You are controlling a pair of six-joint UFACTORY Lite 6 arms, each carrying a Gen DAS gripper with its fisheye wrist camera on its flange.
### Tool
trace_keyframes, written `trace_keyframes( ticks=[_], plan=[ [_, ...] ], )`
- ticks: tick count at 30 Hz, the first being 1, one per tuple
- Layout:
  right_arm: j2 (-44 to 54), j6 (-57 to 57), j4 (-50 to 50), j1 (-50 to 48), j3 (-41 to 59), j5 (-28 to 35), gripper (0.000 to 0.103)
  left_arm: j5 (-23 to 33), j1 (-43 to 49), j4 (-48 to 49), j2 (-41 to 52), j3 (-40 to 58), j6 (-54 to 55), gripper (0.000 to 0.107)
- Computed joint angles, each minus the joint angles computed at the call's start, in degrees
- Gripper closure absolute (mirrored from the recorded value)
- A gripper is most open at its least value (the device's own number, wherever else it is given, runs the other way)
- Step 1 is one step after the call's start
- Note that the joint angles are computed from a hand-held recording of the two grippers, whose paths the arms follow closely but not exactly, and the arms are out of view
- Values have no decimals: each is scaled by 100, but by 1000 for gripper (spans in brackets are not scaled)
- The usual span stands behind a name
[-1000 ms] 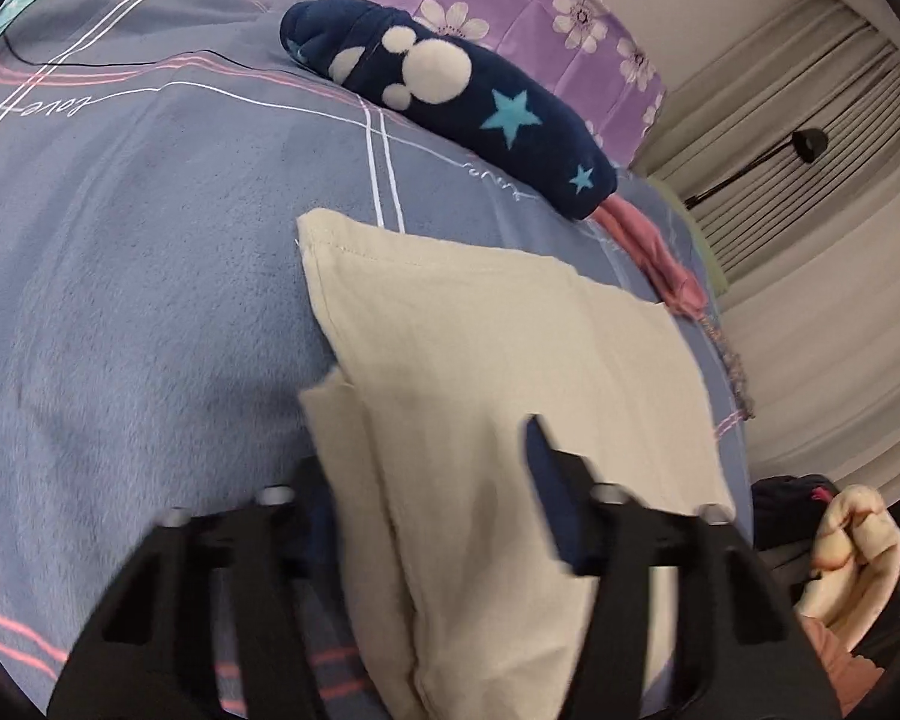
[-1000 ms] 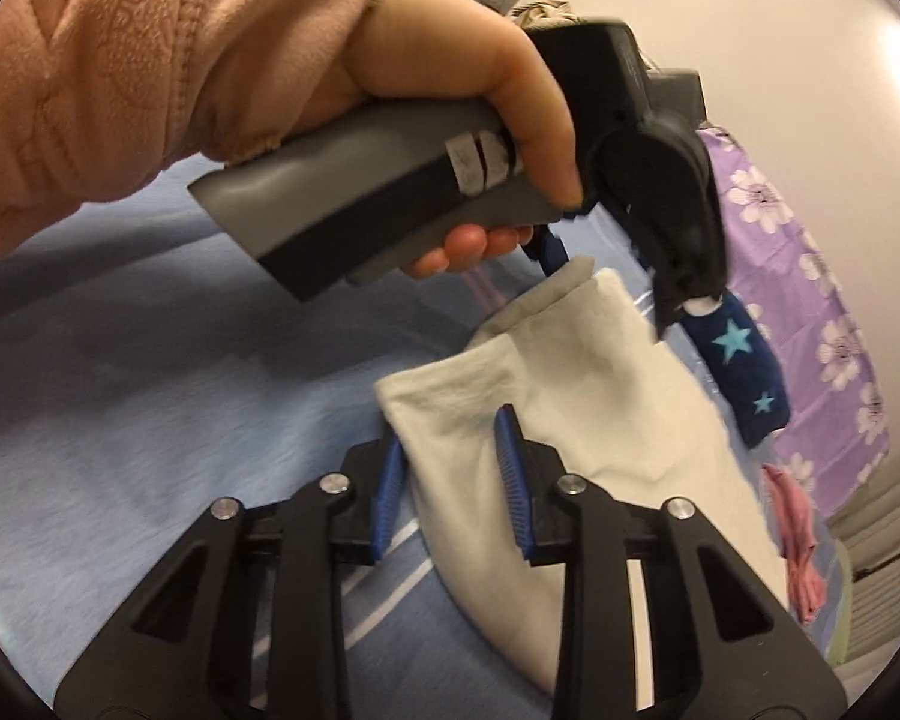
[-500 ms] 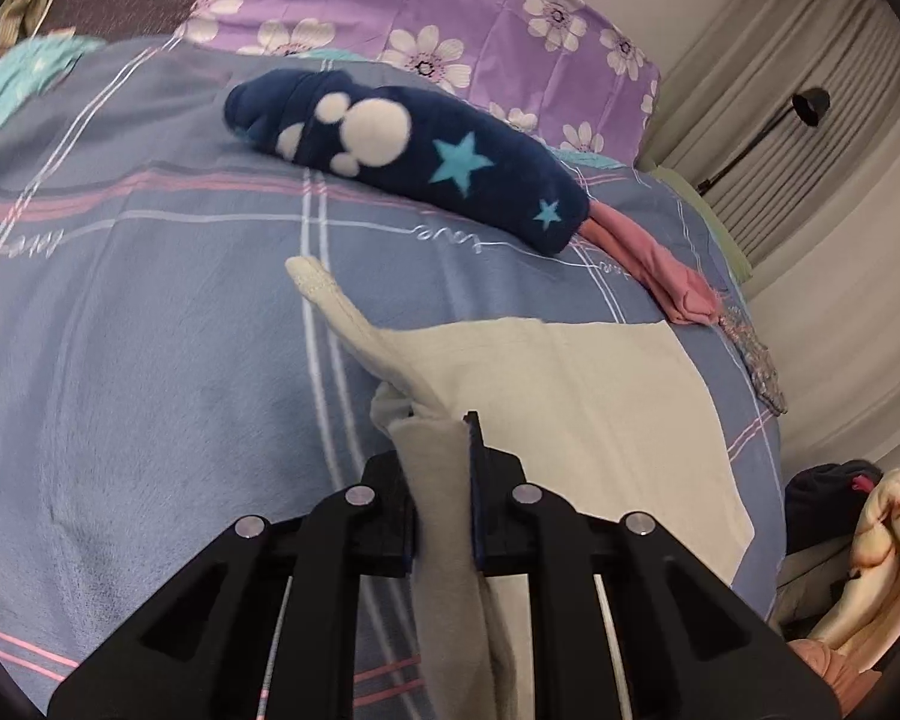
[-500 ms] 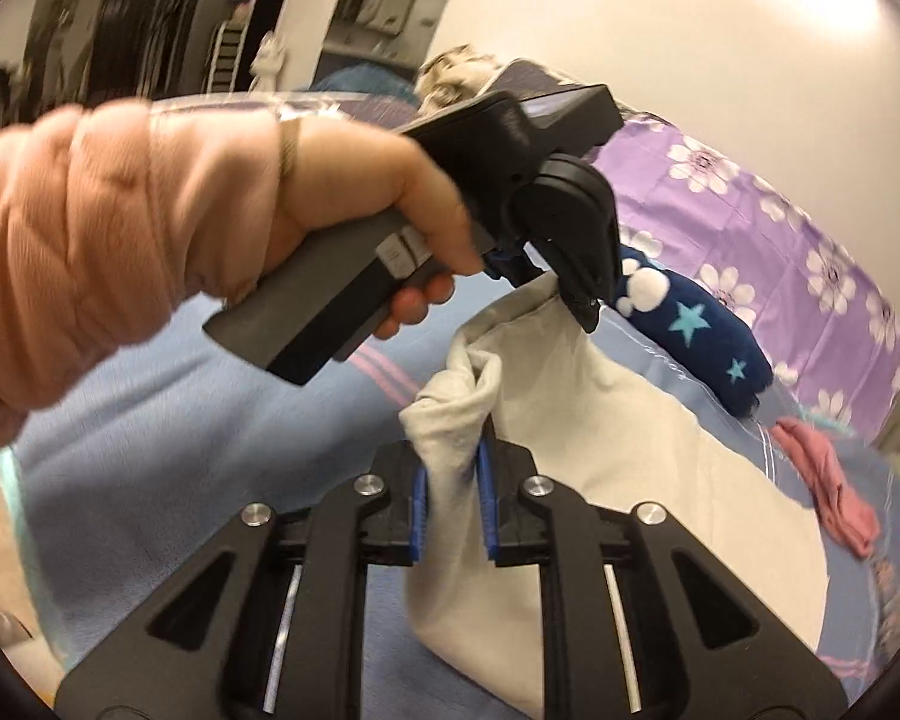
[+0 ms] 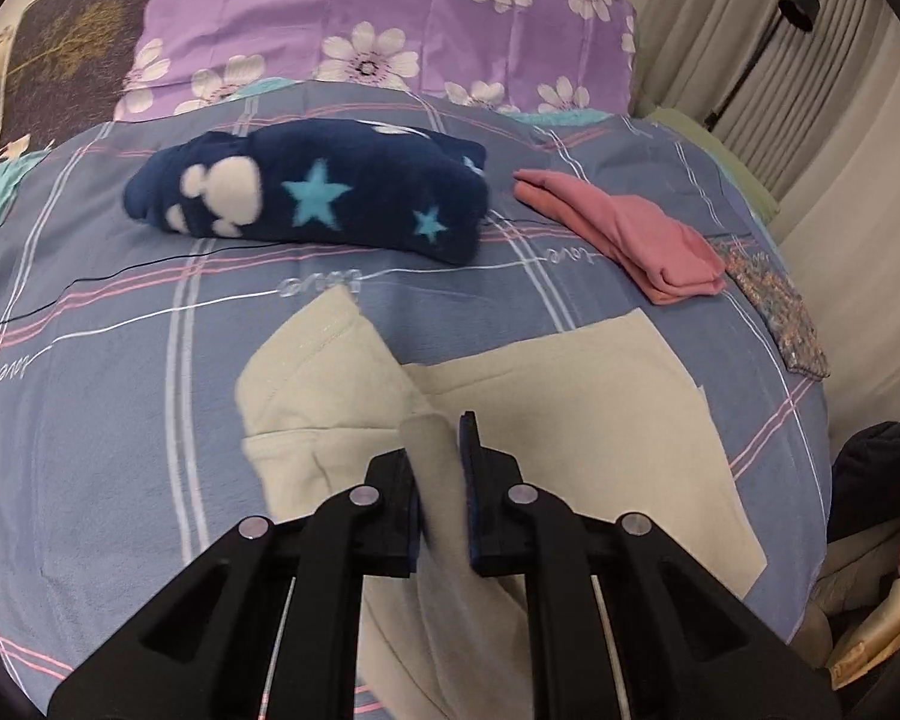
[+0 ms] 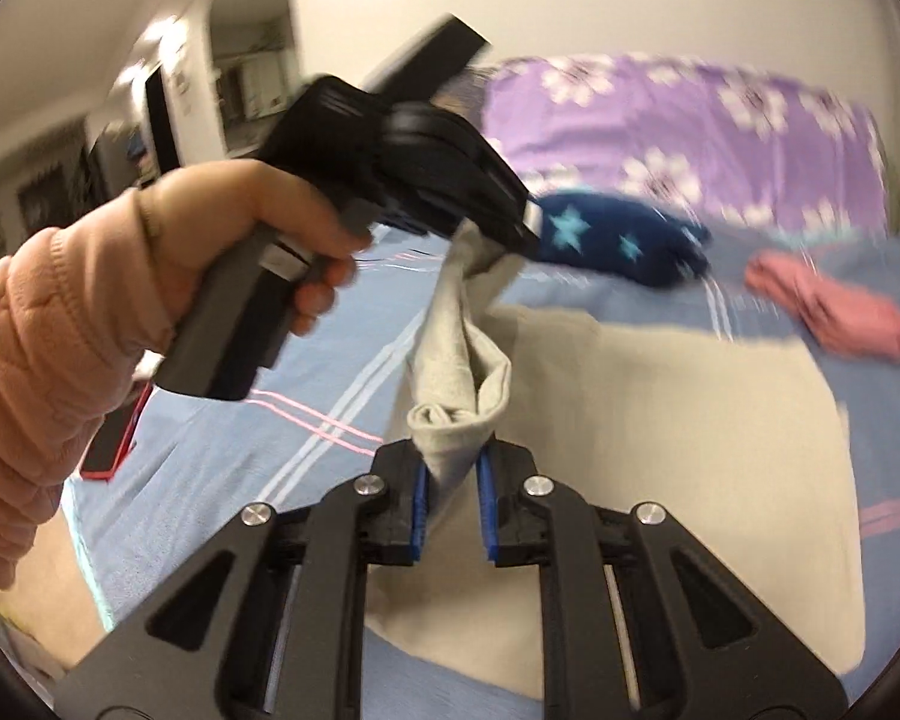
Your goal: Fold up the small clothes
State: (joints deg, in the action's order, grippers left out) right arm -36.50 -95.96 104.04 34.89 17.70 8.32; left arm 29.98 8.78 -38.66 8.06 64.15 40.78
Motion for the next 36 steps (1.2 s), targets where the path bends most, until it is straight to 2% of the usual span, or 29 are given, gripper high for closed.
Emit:
trace_keyframes(
  ticks=[3, 5, 8, 13, 18, 29, 34, 36],
  plan=[
    [-569, 1245, -1756, -1799, -462, 1508, 90, -148, -783, 819, 418, 472, -1127, 96],
    [-662, 1276, -2179, -2998, -600, 2339, 90, -235, -1325, 1386, 773, 843, -1881, 96],
    [92, 508, -2266, -4728, -467, 3619, 90, -276, -1975, 2167, 1286, 1394, -2867, 96],
    [1662, -376, -2518, -6266, -29, 4605, 90, -53, -2779, 3452, 2063, 2292, -4274, 96],
    [2623, -698, -2805, -6997, 252, 5043, 90, 178, -3137, 3938, 2518, 2899, -4863, 96],
    [3057, -615, -3413, -8302, 561, 5810, 90, 455, -3797, 4333, 3651, 4436, -5444, 98],
    [3405, -841, -3595, -8692, 581, 5532, 90, 494, -4084, 4115, 4479, 5241, -5239, 98],
    [3788, -862, -3722, -8769, 680, 5356, 84, 471, -4152, 4013, 4741, 5388, -5104, 93]
  ],
)
